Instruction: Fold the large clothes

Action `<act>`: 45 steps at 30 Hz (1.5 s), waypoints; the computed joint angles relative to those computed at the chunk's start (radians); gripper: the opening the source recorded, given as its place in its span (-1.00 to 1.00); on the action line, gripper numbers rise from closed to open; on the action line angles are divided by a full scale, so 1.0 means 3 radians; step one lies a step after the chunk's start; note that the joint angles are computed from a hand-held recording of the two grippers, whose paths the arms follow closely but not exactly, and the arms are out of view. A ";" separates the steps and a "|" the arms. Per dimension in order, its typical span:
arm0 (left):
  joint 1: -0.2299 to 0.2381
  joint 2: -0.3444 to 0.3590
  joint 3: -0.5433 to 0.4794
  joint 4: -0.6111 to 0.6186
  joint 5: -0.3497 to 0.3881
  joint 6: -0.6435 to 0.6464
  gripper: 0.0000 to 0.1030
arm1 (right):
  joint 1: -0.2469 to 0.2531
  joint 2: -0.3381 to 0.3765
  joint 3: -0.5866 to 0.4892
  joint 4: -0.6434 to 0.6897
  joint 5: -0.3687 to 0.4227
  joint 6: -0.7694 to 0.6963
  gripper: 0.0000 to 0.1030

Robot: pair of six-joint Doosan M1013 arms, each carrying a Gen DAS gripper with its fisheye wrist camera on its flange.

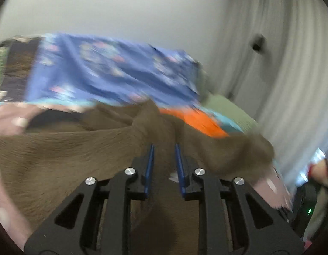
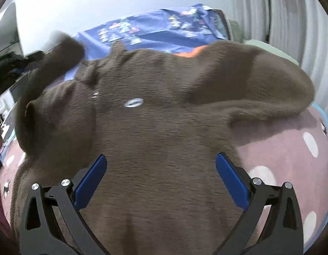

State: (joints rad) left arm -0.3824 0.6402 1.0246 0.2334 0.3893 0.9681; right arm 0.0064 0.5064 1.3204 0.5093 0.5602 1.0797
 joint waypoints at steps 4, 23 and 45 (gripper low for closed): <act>-0.0143 0.0418 -0.0528 -0.0070 0.0759 0.0338 0.35 | -0.0128 0.0038 -0.0051 0.0019 0.0193 0.0190 0.97; 0.0157 -0.0667 0.1213 0.2249 0.1048 -0.2507 0.75 | 0.0245 0.1352 -0.2361 0.0102 0.1958 -0.0317 0.97; 0.0298 -0.0660 0.1520 0.1562 0.0330 -0.2048 0.75 | 0.0295 0.1054 -0.2043 -0.0242 0.1270 0.0011 0.20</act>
State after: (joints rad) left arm -0.2930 0.4422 1.4806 0.7021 0.4882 0.3536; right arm 0.0949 0.8226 0.7075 0.4366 0.9413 1.0830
